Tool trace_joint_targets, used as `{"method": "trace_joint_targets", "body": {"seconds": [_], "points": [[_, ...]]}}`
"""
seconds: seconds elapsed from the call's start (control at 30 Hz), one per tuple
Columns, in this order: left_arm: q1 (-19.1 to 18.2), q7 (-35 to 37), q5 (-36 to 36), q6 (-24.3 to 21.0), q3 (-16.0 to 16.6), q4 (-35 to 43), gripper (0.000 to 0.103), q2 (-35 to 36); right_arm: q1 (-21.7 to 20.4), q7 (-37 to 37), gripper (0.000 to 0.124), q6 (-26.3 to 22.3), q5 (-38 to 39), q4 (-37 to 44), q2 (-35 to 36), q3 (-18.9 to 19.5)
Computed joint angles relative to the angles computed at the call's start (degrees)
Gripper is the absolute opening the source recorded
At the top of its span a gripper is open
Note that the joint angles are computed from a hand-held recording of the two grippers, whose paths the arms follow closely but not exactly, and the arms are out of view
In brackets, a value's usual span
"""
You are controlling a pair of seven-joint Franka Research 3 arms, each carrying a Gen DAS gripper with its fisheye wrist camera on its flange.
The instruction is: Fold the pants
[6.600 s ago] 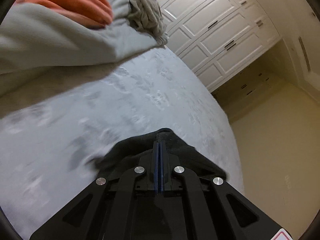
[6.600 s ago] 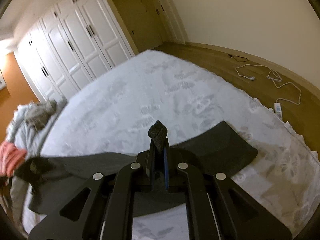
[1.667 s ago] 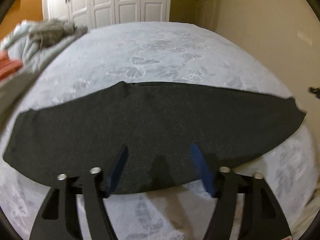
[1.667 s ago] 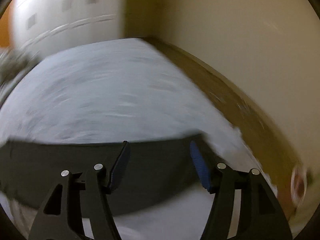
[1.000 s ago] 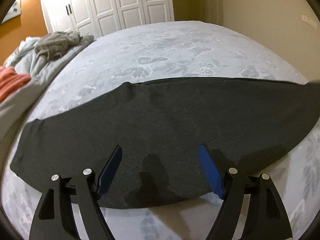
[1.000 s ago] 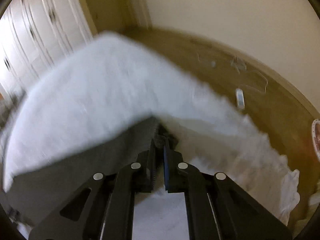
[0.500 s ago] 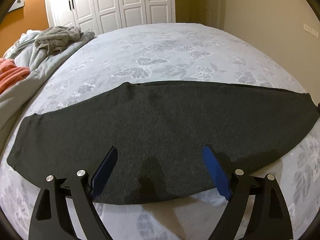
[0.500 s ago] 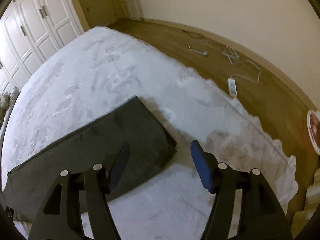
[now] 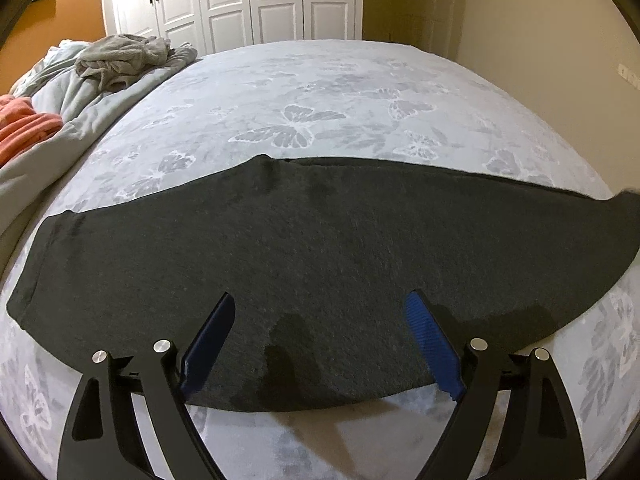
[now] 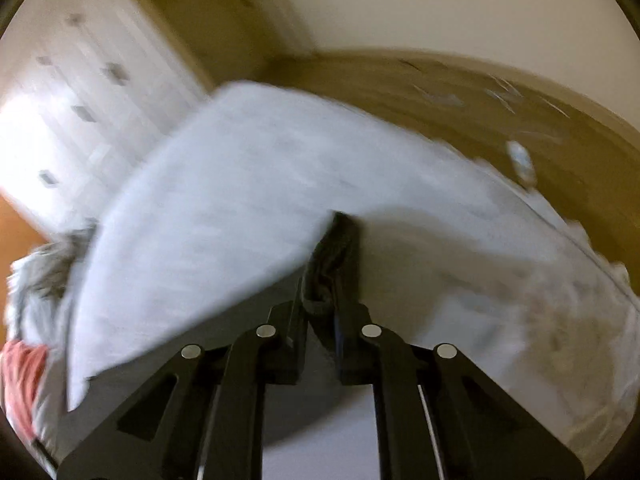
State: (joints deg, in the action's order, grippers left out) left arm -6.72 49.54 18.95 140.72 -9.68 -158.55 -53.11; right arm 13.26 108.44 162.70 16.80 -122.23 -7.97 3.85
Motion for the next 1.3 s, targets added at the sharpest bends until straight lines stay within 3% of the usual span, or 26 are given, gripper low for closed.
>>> {"method": "trace_joint_targets", "body": {"seconds": [0.2,0.37,0.57,0.77,0.83,0.87,0.9,0.97,1.0,1.07,1.13,1.23,1.3], "points": [[0.16,-0.25,0.11,-0.29,-0.02,-0.03,0.085,-0.79,12.24,-23.81,0.009,3.35,20.20,8.58,1.41,0.93],[0.39,-0.62,0.76,-0.59,-0.42,-0.31,0.085,-2.15,16.43,-29.65,0.009,-0.42,19.97,18.67,9.11,6.21],[0.67,-0.70,1.44,-1.54,-0.13,-1.06,0.085,-4.41,21.06,-21.35,0.010,-10.22,5.14,28.17,20.60,8.21],[1.01,-0.03,1.38,-2.62,0.73,-1.86,0.085,-5.89,24.41,-16.39,0.014,-17.95,-3.89,29.57,24.17,7.64],[1.17,-0.06,1.17,-2.67,0.90,-1.99,0.085,-6.16,24.06,-16.61,0.017,-17.04,-3.37,27.64,21.95,8.06],[1.21,-0.11,1.00,-2.60,1.03,-2.03,0.085,-6.28,23.27,-17.75,0.026,-15.97,-1.44,26.50,20.19,8.59],[1.23,-0.16,0.84,-2.55,1.07,-2.07,0.085,-6.36,22.45,-19.25,0.054,-14.67,0.83,25.67,18.88,9.06],[1.36,-0.24,0.72,-2.43,0.99,-1.99,0.085,-6.24,21.66,-19.28,0.076,-9.44,2.42,22.20,14.98,8.74],[1.38,-0.29,0.71,-2.39,0.85,-1.98,0.085,-6.19,21.28,-18.40,0.075,-6.33,1.59,20.16,12.87,8.09],[1.23,-0.02,0.69,-2.48,0.89,-2.08,0.085,-6.40,19.82,-16.14,0.075,-5.25,-0.33,16.85,9.10,6.90],[1.00,0.09,0.52,-2.59,0.87,-2.18,0.085,-6.65,17.98,-7.47,0.075,-5.30,-8.43,14.54,6.99,5.92],[0.25,0.32,-0.21,-2.75,1.18,-2.39,0.085,-7.35,13.56,6.82,0.075,-12.35,-18.56,11.74,4.60,4.90],[-0.23,0.35,-0.83,-2.66,1.29,-2.33,0.085,-7.37,12.01,7.42,0.075,-16.32,-16.92,10.33,4.27,4.43]]}}
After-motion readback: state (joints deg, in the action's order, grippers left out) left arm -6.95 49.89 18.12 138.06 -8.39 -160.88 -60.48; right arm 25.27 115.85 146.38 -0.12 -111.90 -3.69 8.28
